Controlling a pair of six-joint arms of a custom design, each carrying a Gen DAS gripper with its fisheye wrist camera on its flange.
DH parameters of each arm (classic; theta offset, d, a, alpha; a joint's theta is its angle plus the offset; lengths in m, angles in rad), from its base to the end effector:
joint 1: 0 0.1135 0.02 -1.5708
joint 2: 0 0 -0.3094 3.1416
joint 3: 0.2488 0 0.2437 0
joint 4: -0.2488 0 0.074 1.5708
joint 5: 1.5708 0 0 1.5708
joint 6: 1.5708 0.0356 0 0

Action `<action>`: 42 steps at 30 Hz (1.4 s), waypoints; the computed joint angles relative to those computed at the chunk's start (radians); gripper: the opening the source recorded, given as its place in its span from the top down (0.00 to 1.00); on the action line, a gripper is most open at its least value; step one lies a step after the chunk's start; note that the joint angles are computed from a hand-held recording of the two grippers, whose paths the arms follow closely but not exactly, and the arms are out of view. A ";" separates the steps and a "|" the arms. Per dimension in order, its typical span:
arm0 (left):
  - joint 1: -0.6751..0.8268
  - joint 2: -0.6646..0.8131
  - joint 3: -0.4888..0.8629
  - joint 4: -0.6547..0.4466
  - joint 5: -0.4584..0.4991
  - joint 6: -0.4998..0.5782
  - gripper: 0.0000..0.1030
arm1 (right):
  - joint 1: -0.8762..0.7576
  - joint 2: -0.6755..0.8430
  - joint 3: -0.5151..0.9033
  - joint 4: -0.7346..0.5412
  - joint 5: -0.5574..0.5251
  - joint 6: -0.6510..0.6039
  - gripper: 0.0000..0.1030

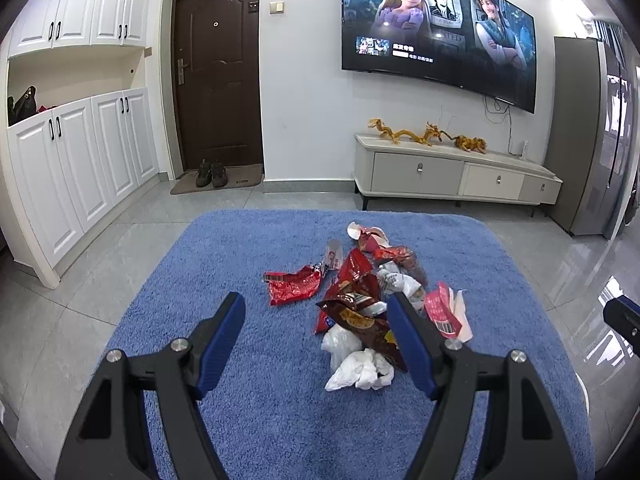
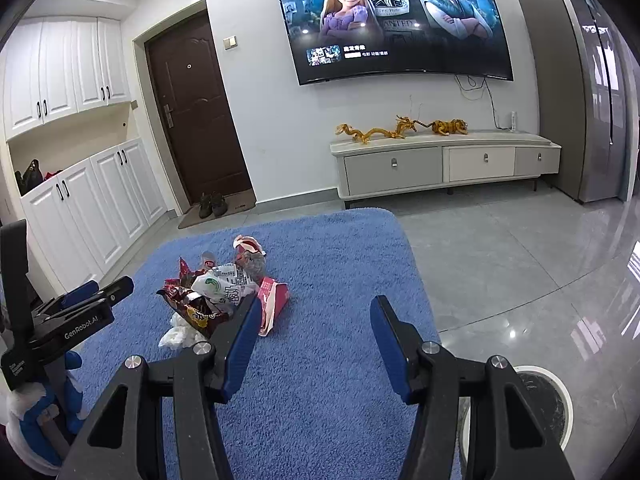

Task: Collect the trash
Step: 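Return both open tools above the remaining trash pile, then grasp a white tissue with the left tool while the right tool grasps the pink packet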

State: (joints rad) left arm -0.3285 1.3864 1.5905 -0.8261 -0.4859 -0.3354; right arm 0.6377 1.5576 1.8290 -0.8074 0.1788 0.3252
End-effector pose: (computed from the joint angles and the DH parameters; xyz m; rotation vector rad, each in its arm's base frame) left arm 0.2592 -0.0708 0.4628 -0.2743 2.0974 0.1405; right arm 0.2618 0.1861 0.4883 -0.2229 2.1099 0.3900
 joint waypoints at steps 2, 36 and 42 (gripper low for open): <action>-0.002 0.004 0.003 -0.003 -0.003 -0.001 0.30 | -0.003 -0.003 -0.010 0.008 -0.007 -0.005 0.48; 0.222 -0.109 -0.161 0.063 0.158 0.048 0.30 | -0.067 0.020 -0.042 -0.004 -0.071 0.006 0.48; 0.326 -0.173 -0.262 0.080 0.305 0.096 0.30 | -0.045 0.102 0.054 -0.069 -0.093 0.022 0.48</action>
